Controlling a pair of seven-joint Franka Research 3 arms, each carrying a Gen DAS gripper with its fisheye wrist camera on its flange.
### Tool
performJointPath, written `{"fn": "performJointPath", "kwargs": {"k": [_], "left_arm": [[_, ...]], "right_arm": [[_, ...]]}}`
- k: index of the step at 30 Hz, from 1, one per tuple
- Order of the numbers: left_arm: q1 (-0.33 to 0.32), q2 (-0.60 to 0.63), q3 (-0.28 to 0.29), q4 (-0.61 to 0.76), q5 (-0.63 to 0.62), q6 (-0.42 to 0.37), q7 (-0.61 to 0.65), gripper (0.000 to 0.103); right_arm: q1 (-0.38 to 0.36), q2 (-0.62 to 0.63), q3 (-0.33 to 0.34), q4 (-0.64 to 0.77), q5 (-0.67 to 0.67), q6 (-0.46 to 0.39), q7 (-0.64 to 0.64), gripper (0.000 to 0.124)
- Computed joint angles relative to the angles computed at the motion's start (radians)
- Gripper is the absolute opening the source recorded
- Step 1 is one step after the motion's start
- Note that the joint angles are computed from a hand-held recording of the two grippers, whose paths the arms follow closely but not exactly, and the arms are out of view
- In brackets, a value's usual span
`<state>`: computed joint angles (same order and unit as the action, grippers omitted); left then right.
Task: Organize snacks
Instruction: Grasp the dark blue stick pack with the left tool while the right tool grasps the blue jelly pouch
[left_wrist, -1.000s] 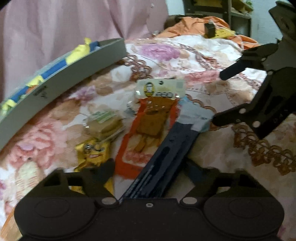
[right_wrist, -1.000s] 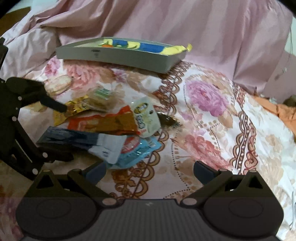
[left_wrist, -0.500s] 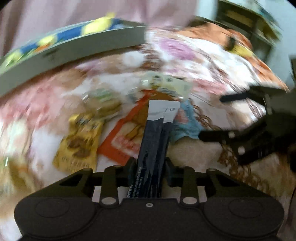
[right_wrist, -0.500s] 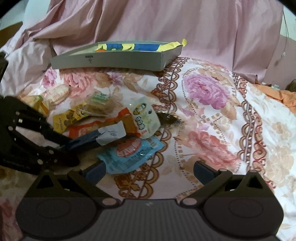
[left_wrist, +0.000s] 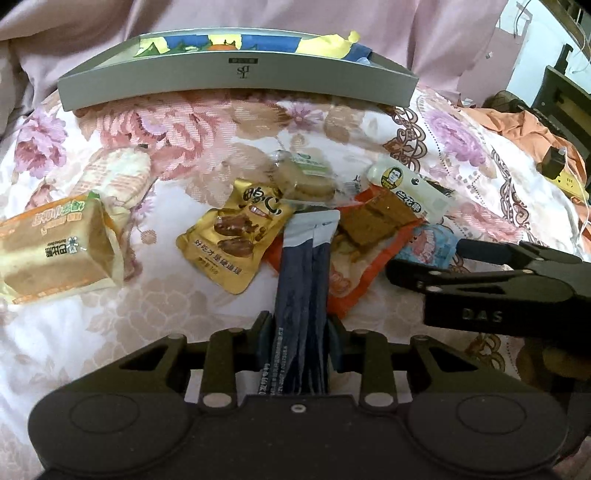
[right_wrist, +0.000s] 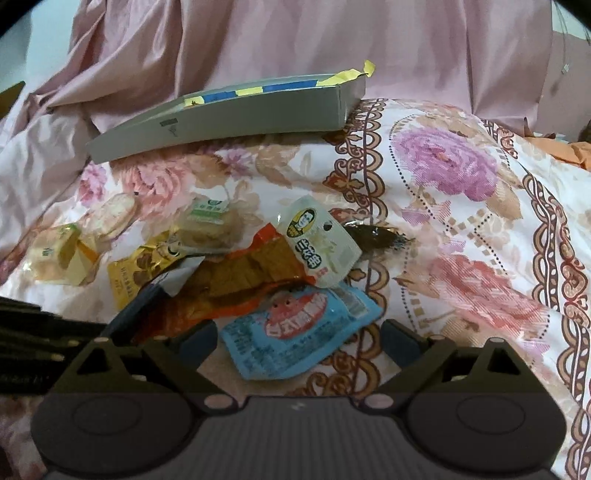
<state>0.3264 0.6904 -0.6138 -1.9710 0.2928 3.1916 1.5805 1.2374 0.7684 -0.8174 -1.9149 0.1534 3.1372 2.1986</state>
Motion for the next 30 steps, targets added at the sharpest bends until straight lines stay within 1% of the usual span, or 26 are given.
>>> {"fn": "performJointPath", "kwargs": {"k": [1, 3, 6, 7, 9, 10, 12, 14, 16, 17, 19, 23, 25, 30], "left_arm": [[-0.012, -0.003, 0.011, 0.001, -0.002, 0.004, -0.006, 0.033], [-0.015, 0.0, 0.015, 0.002, -0.001, 0.009, -0.01, 0.033], [-0.011, 0.002, 0.012, -0.001, 0.003, 0.017, -0.02, 0.033], [-0.01, 0.003, 0.013, -0.001, 0.005, 0.019, -0.024, 0.033], [-0.012, -0.002, 0.015, -0.007, 0.01, 0.024, -0.033, 0.033], [-0.007, -0.004, 0.011, -0.012, 0.012, 0.025, -0.038, 0.033], [0.017, -0.002, -0.011, -0.022, 0.016, 0.023, -0.045, 0.033], [0.04, 0.001, -0.032, -0.031, 0.018, 0.024, -0.051, 0.033], [0.041, -0.001, -0.03, -0.034, 0.023, 0.027, -0.058, 0.033], [0.033, -0.003, -0.021, -0.034, 0.026, 0.03, -0.063, 0.033], [0.012, -0.007, 0.0, -0.029, 0.031, 0.031, -0.071, 0.033], [-0.018, -0.011, 0.031, -0.017, 0.04, 0.034, -0.083, 0.033], [-0.014, -0.006, 0.026, -0.011, 0.041, 0.028, -0.085, 0.033], [-0.017, 0.001, 0.028, -0.005, 0.048, 0.029, -0.079, 0.033]], "right_arm": [[0.01, 0.017, -0.013, 0.013, 0.005, -0.013, 0.013, 0.098], [0.02, 0.04, -0.027, 0.037, 0.006, -0.044, 0.046, 0.099], [0.02, 0.058, -0.034, 0.048, -0.021, -0.048, 0.085, 0.099], [0.027, 0.063, -0.041, 0.045, -0.031, -0.044, 0.092, 0.098], [0.038, 0.067, -0.053, 0.038, -0.047, -0.03, 0.095, 0.09], [0.041, 0.065, -0.053, 0.034, -0.05, -0.024, 0.091, 0.088], [0.037, 0.05, -0.045, 0.023, -0.053, -0.015, 0.071, 0.081], [0.023, 0.019, -0.022, 0.005, -0.052, -0.008, 0.045, 0.075], [0.0, -0.023, 0.009, -0.011, -0.054, -0.015, 0.014, 0.074], [0.003, -0.031, 0.007, -0.017, -0.053, -0.019, 0.015, 0.073], [0.021, -0.027, -0.013, -0.019, -0.045, -0.027, 0.04, 0.078], [0.008, 0.001, -0.014, 0.024, -0.051, -0.057, 0.091, 0.084], [-0.014, -0.004, 0.005, 0.042, -0.065, -0.081, 0.112, 0.086], [-0.063, -0.046, 0.051, 0.036, -0.088, -0.071, 0.18, 0.09]]}}
